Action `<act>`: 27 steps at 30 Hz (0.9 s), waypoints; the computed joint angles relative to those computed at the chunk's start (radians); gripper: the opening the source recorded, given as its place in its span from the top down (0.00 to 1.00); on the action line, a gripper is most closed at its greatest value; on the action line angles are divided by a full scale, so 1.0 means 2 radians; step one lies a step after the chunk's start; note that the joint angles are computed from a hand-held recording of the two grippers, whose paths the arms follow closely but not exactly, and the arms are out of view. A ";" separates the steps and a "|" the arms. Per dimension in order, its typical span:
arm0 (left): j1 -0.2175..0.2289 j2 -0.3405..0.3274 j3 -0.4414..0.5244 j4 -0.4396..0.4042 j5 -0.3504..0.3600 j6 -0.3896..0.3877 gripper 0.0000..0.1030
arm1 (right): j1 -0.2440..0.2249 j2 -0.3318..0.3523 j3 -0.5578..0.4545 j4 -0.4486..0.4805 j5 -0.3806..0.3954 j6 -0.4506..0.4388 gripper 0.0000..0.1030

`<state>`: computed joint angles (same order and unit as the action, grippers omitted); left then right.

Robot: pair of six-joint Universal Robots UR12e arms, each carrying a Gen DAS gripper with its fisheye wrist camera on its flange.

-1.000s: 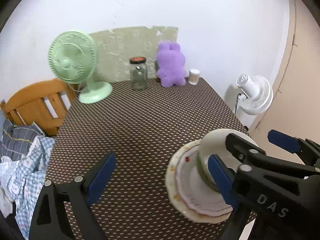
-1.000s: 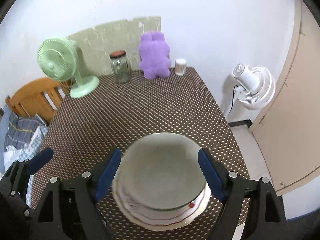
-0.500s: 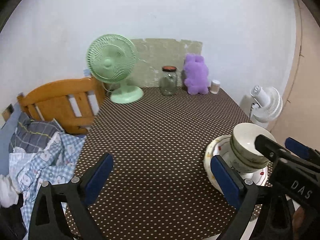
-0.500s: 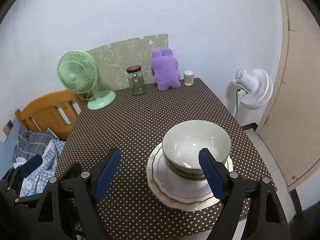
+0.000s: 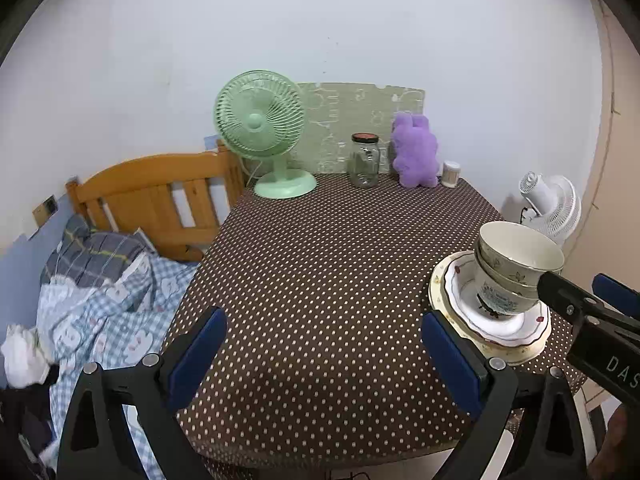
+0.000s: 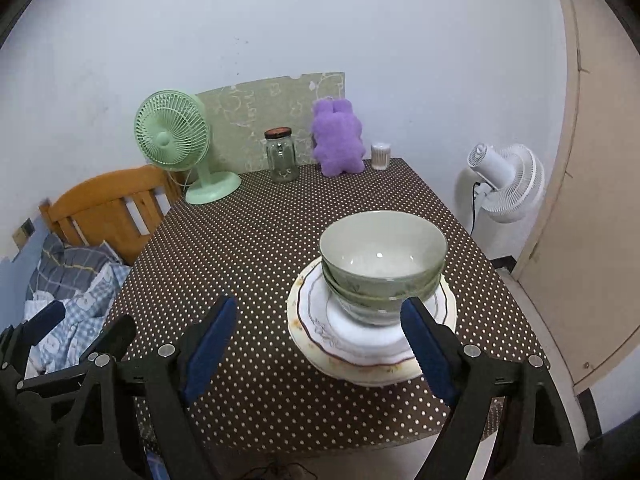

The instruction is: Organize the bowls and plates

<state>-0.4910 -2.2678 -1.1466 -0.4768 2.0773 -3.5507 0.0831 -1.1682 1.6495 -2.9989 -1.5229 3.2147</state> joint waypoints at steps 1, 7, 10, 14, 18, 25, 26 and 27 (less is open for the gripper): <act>0.000 0.002 -0.004 0.001 0.001 -0.008 0.04 | 0.000 -0.001 0.003 -0.003 -0.002 -0.001 0.17; -0.007 0.009 -0.018 0.014 0.018 -0.020 0.04 | -0.003 -0.010 0.021 -0.019 0.005 -0.012 0.17; -0.010 0.009 -0.020 0.025 0.021 -0.016 0.04 | -0.005 -0.013 0.025 -0.024 0.008 -0.011 0.17; -0.013 0.006 -0.018 0.035 0.027 -0.013 0.04 | -0.007 -0.018 0.037 -0.034 0.010 -0.014 0.16; -0.015 0.005 -0.016 0.042 0.023 -0.010 0.04 | -0.009 -0.021 0.042 -0.032 0.013 -0.018 0.15; -0.018 0.002 -0.014 0.043 0.024 -0.009 0.02 | -0.011 -0.022 0.045 -0.036 0.014 -0.018 0.15; -0.018 0.002 -0.014 0.042 0.024 -0.008 0.02 | -0.011 -0.023 0.045 -0.037 0.014 -0.018 0.15; -0.019 0.002 -0.013 0.042 0.024 -0.008 0.02 | -0.011 -0.023 0.046 -0.037 0.014 -0.018 0.15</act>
<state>-0.5280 -2.2633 -1.1732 -0.3937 2.1255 -3.5677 0.0609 -1.2140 1.7417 -3.0730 -1.4955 3.1796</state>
